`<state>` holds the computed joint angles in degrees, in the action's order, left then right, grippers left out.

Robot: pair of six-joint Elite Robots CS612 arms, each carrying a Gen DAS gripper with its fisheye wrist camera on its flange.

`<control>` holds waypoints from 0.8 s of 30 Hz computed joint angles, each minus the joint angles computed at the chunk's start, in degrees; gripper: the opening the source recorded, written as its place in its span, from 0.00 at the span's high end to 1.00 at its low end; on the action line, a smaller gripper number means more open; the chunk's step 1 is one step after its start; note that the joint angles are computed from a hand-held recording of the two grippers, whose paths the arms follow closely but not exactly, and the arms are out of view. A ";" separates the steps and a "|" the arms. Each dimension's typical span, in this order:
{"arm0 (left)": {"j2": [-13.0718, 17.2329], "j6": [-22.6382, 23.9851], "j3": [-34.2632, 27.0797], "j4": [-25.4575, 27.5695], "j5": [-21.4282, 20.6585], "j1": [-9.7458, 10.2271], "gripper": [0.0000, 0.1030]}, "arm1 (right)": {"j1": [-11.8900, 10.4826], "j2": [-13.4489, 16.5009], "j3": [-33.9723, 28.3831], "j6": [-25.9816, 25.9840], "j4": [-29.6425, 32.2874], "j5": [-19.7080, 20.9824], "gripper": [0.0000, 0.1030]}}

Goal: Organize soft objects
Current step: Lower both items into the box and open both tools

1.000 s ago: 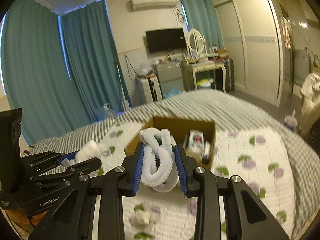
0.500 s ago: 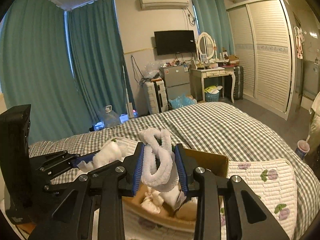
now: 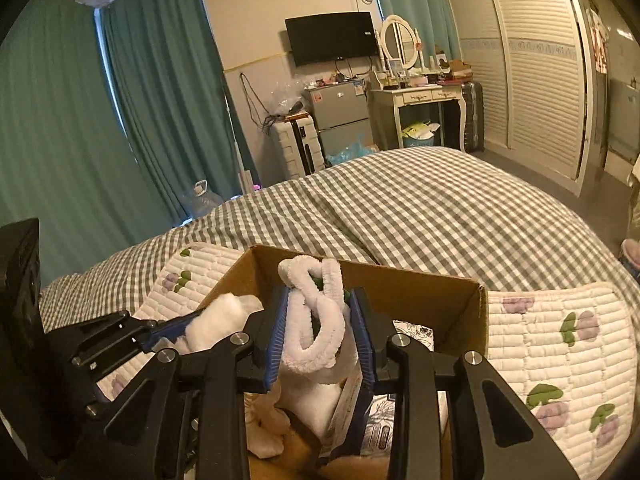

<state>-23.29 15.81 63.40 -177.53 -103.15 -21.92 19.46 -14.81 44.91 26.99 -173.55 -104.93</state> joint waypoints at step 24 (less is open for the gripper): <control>-17.72 -7.67 21.95 -21.04 2.44 2.46 0.00 | 5.59 -19.58 23.04 -1.07 -8.65 -18.28 0.23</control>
<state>-41.01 8.14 85.35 -198.57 -100.71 -19.46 25.05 -34.39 67.95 25.92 -182.20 -123.21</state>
